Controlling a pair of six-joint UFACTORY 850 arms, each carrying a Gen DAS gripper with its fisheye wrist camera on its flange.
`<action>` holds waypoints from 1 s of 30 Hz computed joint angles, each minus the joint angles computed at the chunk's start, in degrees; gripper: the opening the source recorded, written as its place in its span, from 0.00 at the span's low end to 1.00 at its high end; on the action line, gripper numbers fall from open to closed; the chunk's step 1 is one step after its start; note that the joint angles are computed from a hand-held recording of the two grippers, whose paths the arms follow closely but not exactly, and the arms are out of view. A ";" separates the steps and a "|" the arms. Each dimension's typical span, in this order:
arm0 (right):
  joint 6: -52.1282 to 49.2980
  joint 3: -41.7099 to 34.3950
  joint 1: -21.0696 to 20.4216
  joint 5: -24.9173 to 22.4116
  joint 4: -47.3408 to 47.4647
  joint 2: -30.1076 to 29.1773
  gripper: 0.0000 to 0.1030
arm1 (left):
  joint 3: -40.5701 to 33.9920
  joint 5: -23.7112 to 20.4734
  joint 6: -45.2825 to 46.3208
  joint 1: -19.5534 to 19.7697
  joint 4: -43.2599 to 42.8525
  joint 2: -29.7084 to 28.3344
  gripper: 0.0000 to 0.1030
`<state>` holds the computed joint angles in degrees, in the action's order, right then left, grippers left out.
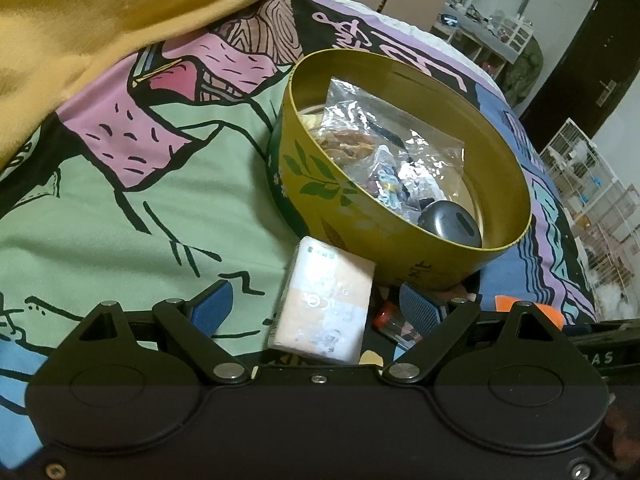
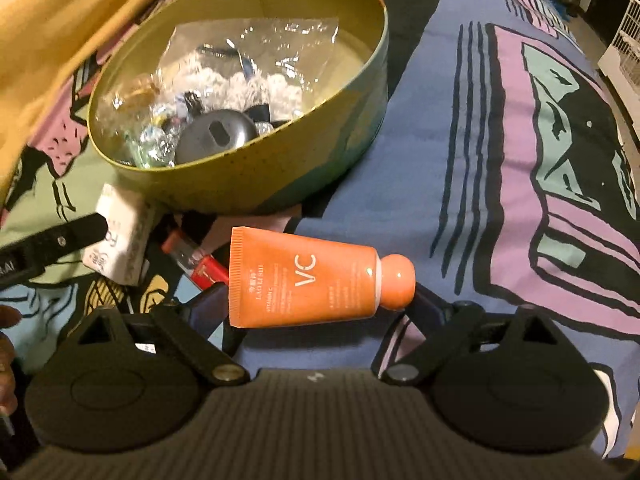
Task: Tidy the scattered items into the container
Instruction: 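Position the right tool fingers around the orange tube, then close the right tool on the orange tube's body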
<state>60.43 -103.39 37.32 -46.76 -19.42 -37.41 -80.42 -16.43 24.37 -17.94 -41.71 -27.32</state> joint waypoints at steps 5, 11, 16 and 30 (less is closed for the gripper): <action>0.80 1.11 -0.68 1.22 -0.36 1.23 0.91 | 0.06 0.08 1.43 -0.03 -0.97 0.00 0.87; 2.08 4.27 -1.95 5.18 3.69 3.46 0.67 | 0.07 -0.25 2.80 0.04 -2.27 -0.03 0.87; 1.32 4.19 -2.54 5.84 6.39 3.10 0.90 | 0.08 -0.56 4.72 0.46 -5.17 0.00 0.87; 1.27 5.42 -3.79 6.29 16.17 3.07 1.00 | -0.45 -1.18 3.70 0.49 -4.71 -0.59 0.87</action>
